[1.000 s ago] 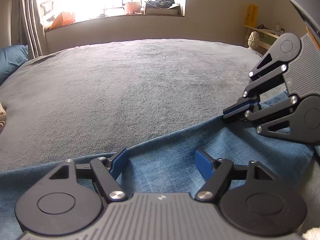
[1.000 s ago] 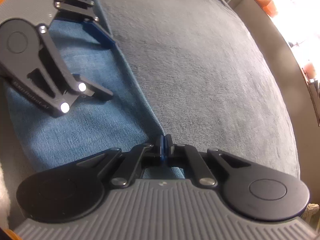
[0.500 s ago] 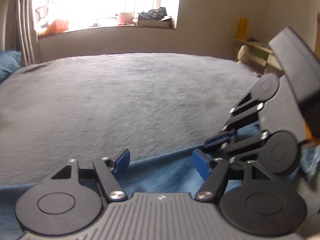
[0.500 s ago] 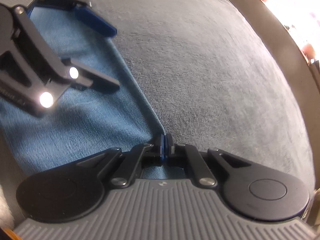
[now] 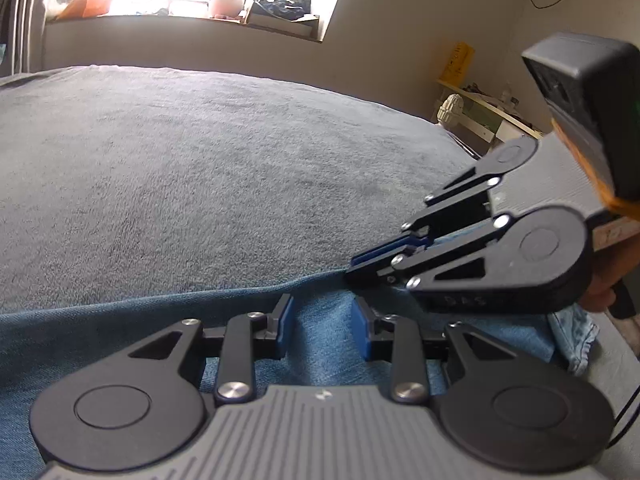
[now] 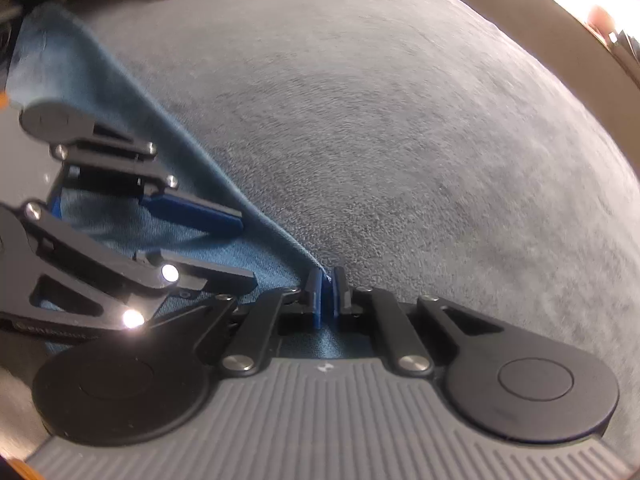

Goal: Fold clothes

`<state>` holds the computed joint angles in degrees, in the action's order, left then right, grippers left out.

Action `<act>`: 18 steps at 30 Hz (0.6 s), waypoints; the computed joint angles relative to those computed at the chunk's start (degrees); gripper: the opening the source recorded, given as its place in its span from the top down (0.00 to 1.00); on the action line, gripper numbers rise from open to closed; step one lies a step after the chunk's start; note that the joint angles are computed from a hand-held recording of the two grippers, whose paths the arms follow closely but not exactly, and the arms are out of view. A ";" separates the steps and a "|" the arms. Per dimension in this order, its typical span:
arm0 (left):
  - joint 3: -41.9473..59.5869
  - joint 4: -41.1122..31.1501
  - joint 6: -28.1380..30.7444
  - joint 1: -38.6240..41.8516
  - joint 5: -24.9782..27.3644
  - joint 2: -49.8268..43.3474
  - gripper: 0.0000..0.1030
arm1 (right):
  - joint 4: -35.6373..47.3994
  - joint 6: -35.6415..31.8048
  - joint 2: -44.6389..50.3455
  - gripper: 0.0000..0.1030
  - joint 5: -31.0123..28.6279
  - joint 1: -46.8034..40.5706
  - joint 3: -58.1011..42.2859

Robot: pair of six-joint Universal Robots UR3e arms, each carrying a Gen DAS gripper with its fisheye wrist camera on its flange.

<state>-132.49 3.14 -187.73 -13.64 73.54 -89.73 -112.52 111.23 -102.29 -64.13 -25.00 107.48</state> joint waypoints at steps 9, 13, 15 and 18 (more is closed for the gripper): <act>0.28 -1.03 -0.76 -0.01 -0.05 0.31 0.69 | 9.80 14.19 -6.75 0.77 6.22 -13.31 -1.48; 0.90 -2.94 -0.82 0.66 -0.94 0.75 0.69 | 17.16 13.04 -16.35 0.75 7.72 -23.29 0.99; 1.55 -3.99 -1.31 0.68 -1.02 0.69 0.69 | 21.08 10.48 -21.60 0.74 7.43 -28.10 2.68; 2.50 -5.45 -1.87 0.52 -0.75 0.67 0.69 | 31.88 2.37 -30.94 0.72 7.76 -38.69 3.84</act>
<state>-129.99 -2.31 -189.60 -13.12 72.79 -89.06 -80.64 113.61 -133.23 -56.37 -63.69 111.32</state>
